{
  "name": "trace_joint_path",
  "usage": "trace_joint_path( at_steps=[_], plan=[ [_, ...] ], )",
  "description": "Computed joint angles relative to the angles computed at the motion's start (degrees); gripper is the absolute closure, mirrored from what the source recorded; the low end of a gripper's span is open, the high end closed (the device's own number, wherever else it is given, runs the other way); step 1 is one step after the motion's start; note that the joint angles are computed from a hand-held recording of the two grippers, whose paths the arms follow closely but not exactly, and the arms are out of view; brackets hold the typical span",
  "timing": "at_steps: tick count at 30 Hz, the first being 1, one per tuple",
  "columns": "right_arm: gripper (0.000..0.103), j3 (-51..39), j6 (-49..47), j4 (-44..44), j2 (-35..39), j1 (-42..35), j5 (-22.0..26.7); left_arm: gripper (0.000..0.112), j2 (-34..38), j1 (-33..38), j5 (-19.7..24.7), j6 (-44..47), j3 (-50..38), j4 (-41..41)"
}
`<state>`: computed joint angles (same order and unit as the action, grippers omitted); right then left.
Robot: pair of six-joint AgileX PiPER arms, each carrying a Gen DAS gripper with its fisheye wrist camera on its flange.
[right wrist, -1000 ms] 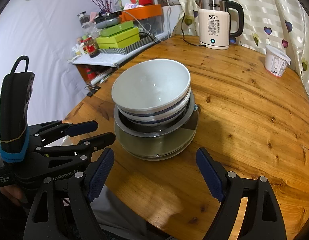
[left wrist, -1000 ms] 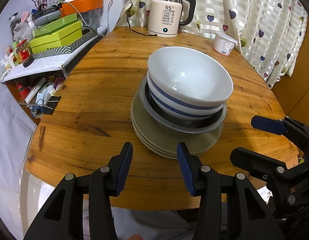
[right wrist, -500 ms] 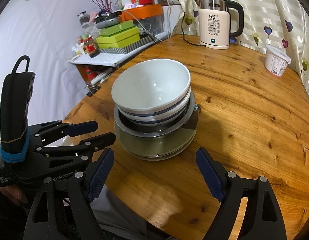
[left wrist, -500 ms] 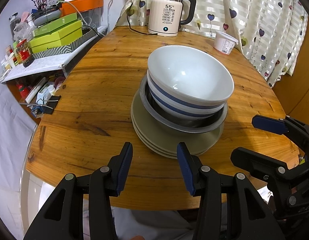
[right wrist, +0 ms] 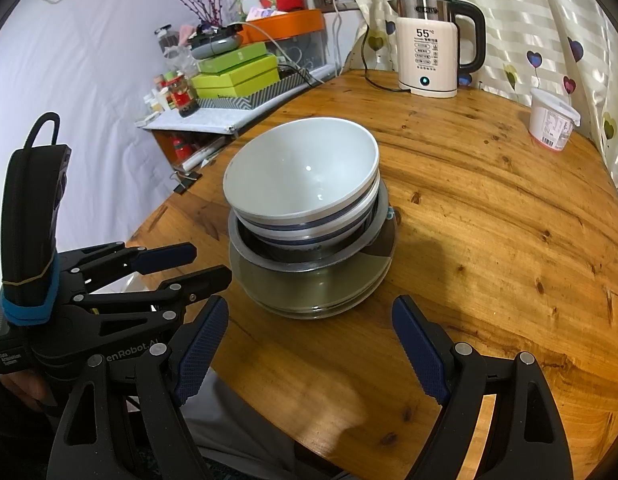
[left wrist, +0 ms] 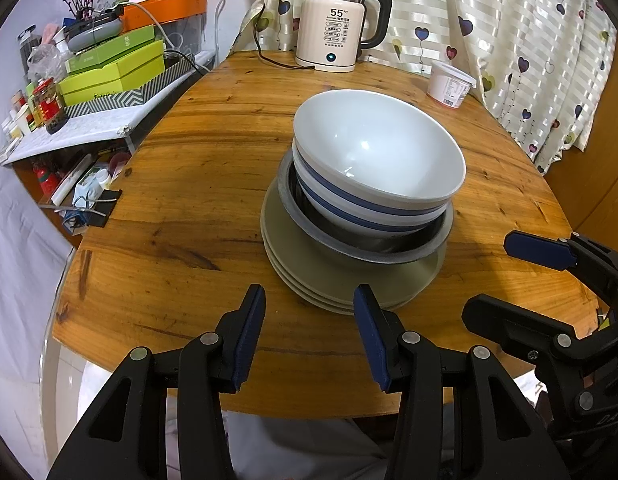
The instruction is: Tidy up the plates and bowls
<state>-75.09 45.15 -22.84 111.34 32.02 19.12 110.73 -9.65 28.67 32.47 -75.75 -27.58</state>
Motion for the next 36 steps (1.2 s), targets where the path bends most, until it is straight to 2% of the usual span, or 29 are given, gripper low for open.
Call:
trace_joint_path(
  at_steps=[22,36],
  plan=[
    [0.018,0.3,-0.1,0.1,-0.1,-0.1,-0.3,0.065,-0.6,-0.1,-0.7,0.3,1.5,-0.2],
    [0.018,0.4,-0.2,0.2,-0.2,-0.2,-0.4,0.065,-1.0,-0.9,-0.4,-2.6,1.0,2.8]
  ],
)
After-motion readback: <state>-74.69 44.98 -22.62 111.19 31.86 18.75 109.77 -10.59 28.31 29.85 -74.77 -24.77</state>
